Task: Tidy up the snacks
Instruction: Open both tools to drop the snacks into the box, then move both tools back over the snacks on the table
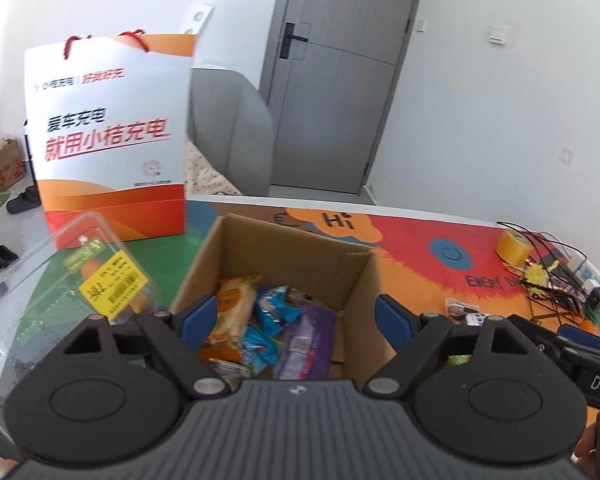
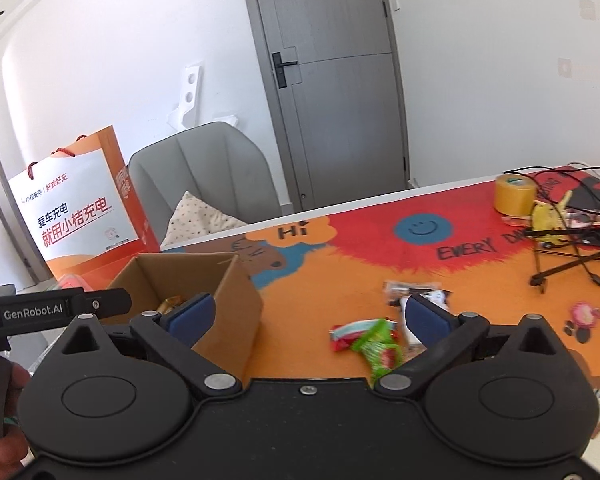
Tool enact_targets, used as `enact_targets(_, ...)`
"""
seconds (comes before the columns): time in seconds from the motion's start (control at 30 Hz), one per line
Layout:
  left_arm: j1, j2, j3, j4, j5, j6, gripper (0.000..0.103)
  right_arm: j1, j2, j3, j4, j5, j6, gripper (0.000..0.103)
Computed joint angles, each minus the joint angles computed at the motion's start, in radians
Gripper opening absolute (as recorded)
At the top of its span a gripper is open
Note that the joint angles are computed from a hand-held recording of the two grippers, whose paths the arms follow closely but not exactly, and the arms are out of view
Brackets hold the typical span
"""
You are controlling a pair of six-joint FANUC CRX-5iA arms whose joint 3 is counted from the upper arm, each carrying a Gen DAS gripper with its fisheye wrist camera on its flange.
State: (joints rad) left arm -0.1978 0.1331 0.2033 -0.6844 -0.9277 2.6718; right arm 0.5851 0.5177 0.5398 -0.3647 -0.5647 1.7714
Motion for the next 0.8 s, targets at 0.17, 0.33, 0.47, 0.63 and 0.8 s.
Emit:
enact_targets(0.17,-0.018,0.005,-0.003,0.016,0.048,-0.004,0.085,-0.015,-0.046,-0.088,0.019,0.094,-0.031,0.103)
enact_targets(0.33,-0.052,0.022,0.019,-0.017,0.054,0.027,0.086,-0.046,-0.084,-0.156,0.001,0.178,-0.061,0.103)
enact_targets(0.47,-0.08,0.039,0.04,-0.051,0.054,0.055,0.09,-0.065,-0.104,-0.198,0.031,0.223,-0.089,0.103)
enact_targets(0.63,-0.084,0.06,0.058,-0.023,0.067,0.021,0.09,-0.087,-0.112,-0.223,0.059,0.239,-0.115,0.103)
enact_targets(0.8,-0.072,0.083,0.071,0.054,0.098,-0.059,0.09,-0.11,-0.107,-0.218,0.065,0.204,-0.142,0.103)
